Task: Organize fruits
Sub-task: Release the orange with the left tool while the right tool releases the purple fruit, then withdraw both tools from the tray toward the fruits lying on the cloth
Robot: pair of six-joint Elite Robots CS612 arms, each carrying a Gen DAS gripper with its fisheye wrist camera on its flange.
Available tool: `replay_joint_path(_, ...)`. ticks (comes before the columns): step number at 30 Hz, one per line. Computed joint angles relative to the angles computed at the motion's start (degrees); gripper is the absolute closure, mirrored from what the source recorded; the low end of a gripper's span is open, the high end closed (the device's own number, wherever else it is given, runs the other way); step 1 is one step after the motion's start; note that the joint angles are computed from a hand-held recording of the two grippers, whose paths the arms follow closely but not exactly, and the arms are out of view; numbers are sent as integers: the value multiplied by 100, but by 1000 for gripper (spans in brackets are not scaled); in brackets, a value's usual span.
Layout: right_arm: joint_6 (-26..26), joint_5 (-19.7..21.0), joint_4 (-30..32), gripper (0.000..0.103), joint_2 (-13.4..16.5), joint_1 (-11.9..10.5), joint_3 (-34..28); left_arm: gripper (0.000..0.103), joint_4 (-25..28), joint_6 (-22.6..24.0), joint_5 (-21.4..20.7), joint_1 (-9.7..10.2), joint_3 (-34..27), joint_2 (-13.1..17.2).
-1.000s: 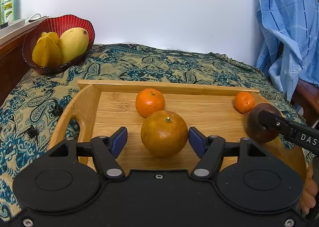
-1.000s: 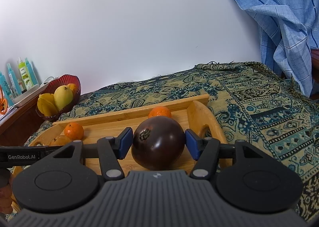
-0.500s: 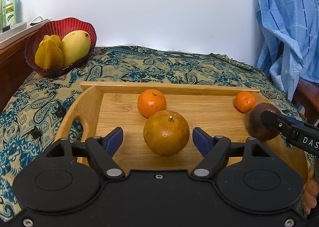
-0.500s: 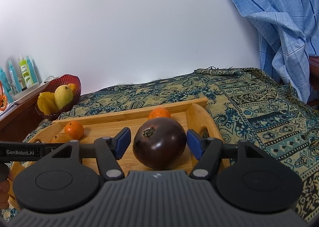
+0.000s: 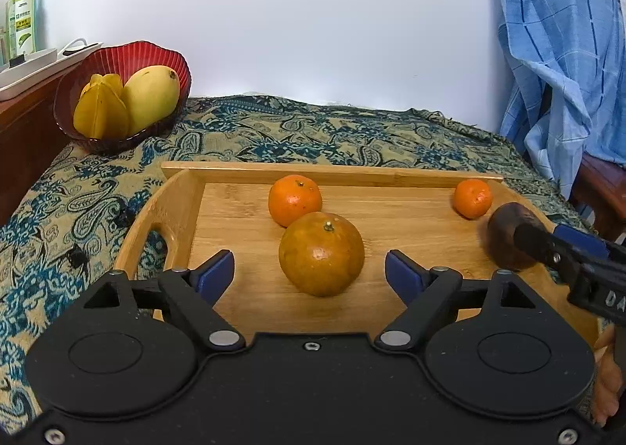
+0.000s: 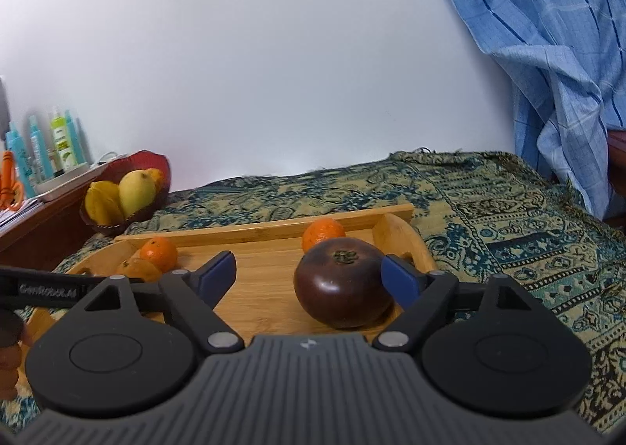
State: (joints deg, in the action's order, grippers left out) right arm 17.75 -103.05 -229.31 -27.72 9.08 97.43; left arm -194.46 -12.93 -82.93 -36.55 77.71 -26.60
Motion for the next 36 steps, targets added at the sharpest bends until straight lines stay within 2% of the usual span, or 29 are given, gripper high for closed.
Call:
replay_joint_path(3,-66,7,-199,9,-29,40,125,17,-219,129,64,-33,164,-53)
replay_joint_path(10,-268,-336,-590,4,-119,235,371,11,-745,597,104,-125,685,-264)
replay_joint_path(13,-451,-581,-686,0,-155,352,492,9,-932,498,53,-159,912,-355)
replay_joint_path(17,-654,-1060,-739,0,-197,531,633,9,-1113,462,44,-213,1202,-478)
replay_joint_path(24,-707,-1383,-874,0,-259,700,900,8,-1507,479,180,-329,1697,-670)
replay_joint_path(29,-514,-1165,-1052,0,-263,728,1107,7,-1719,493,354,-421,2012,-778)
replay_joint_path(36,-267,-1115,-1034,0,-267,796,1306,6,-2029,375,477,-518,2415,-895)
